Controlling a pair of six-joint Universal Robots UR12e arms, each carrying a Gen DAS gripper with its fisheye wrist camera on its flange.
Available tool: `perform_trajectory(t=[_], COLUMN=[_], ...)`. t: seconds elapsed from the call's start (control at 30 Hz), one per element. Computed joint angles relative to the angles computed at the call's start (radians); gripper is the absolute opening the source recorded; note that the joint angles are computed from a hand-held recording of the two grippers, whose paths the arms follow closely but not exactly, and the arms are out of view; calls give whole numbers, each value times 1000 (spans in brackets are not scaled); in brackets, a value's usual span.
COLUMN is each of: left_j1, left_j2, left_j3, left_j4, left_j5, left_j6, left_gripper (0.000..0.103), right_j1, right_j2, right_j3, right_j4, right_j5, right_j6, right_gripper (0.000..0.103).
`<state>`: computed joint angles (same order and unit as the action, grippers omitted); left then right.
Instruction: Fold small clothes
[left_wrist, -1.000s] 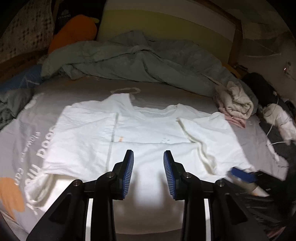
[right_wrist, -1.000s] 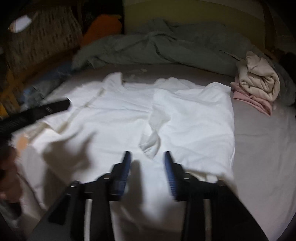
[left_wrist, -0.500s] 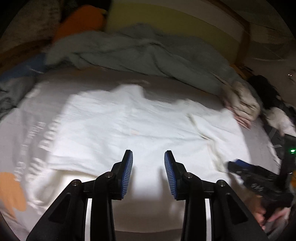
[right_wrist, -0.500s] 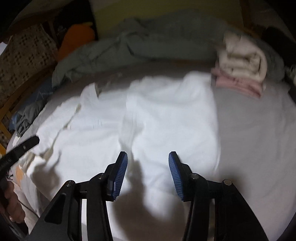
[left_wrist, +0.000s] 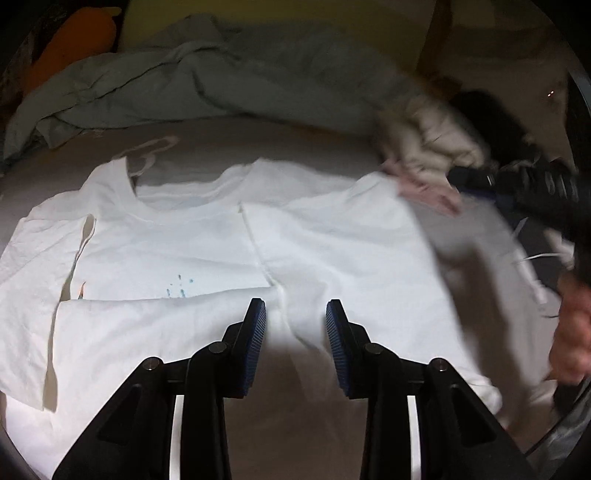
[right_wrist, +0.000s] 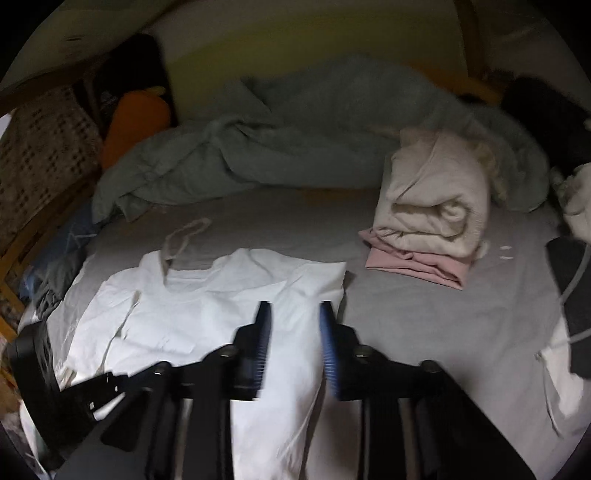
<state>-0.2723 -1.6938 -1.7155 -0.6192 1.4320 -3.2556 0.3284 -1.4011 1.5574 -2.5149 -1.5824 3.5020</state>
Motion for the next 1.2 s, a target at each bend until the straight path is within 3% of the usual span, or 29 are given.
perform_trajectory(t=[0.13,0.3,0.37,0.5,0.7,0.83,0.97,1.07,1.2], left_j1=[-4,-15,-12,-6,12,15,27,31,50], left_j2=[-3,12,18,20,29,34,64,94,153], left_j3=[-8,-37,-46,-50,-52,-53,-80,-108,-167], left_j4=[-35,-6,3,8,-6,-9,21,52,103], left_j5=[41,86,83,66,15,13,-4,23,66], left_j6=[1,34,39,33,28,22,19,34,48], left_gripper=[30,30,30,30,30,30,30,30,30], right_j1=[-28,-34,-40,-26,-20,5,48,70,73], right_j2=[81,143,144,130,42,1,-23,-21,-43], right_j3=[-78,-124,-110,-93,-14,24,65,89,127], right_j4=[113,241,219,184,97,106,135,145,93], right_j5=[91,40,47,-27,45,85,40,-15,-31], right_j6=[19,74,80,72,55,57,63,62,74], right_gripper=[12,12,7,2,5,5,5,5,5])
